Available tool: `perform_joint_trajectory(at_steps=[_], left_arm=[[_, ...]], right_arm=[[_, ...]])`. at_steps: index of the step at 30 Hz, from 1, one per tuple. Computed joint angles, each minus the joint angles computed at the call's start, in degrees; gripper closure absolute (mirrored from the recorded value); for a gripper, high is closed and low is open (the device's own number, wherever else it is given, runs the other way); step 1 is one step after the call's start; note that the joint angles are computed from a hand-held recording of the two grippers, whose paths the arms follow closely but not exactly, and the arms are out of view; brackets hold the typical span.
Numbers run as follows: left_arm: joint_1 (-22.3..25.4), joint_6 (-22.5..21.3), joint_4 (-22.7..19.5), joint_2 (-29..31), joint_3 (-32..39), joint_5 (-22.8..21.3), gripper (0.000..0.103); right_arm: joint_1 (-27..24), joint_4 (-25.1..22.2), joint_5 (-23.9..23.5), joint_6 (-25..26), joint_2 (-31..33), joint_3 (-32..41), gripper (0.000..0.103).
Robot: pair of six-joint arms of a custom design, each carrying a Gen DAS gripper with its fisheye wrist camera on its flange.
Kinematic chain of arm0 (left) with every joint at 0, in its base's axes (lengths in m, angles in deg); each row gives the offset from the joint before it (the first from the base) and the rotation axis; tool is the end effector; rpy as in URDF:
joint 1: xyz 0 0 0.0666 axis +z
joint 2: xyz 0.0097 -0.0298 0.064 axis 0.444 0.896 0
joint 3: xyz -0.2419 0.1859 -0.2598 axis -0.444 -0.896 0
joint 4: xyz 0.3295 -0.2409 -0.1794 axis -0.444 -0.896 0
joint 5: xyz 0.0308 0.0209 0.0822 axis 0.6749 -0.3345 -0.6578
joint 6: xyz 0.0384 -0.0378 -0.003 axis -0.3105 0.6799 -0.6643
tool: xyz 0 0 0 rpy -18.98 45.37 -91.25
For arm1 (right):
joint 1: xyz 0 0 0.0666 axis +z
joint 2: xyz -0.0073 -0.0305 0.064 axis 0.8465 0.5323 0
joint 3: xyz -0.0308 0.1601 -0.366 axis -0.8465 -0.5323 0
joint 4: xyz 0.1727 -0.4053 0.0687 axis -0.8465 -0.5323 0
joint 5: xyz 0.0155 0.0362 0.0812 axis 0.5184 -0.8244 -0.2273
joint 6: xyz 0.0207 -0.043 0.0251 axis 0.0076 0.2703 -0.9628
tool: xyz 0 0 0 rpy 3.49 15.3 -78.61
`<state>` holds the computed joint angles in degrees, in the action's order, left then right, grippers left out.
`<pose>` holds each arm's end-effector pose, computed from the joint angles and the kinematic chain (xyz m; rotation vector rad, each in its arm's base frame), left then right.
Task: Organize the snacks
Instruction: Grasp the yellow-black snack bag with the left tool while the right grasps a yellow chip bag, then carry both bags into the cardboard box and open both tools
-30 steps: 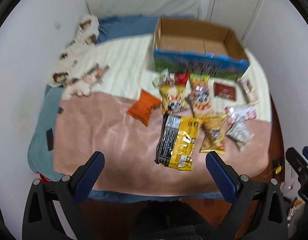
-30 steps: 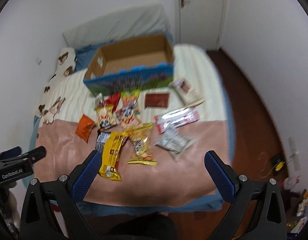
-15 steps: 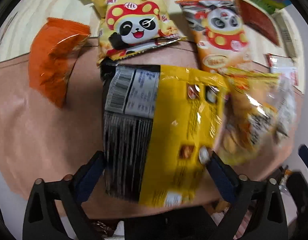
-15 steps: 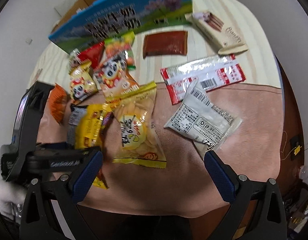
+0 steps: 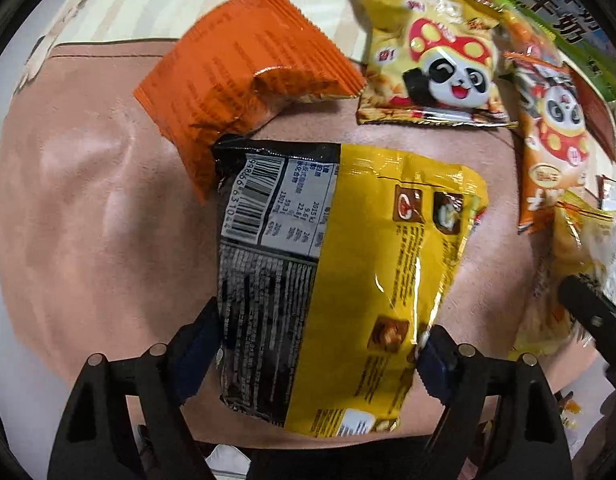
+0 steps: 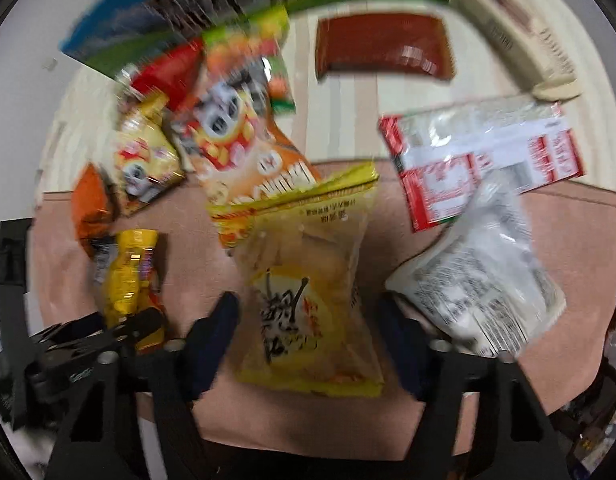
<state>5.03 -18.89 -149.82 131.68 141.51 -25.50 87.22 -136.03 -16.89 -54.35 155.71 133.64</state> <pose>0.4198 -0.1661 0.3093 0.1615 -3.1003 0.0523 0.3944 0.2274 0.3189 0.1096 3.0696 0.3120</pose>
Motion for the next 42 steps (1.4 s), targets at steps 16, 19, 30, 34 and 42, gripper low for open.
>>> perform_joint_trajectory(at_steps=[16,19,30,34,42], left_arm=[[2.26,-8.42,-1.07,-11.76,-3.41,1.73,0.02],[4.44,-10.81,-2.78,-13.42,-0.62,3.27,0.02],[9.69,-12.56,-5.45,-1.21,30.6,8.54,0.02],[7.45,-12.28,-5.5,10.37,42.3,5.71,0.02],[5.77,-10.07,-17.91,37.56,72.11,5.57,0.02]], right_arm=[[1.19,-3.61,-2.59,-8.03,-4.49,0.53,0.066],[0.59,-4.2,-3.75,-8.57,-6.11,3.34,0.066],[-7.45,-7.53,-7.17,1.05,4.76,30.16,0.066],[-10.22,-9.38,-4.48,6.33,17.37,45.4,0.066],[-14.01,-25.64,-2.33,12.98,47.17,83.82,0.066]])
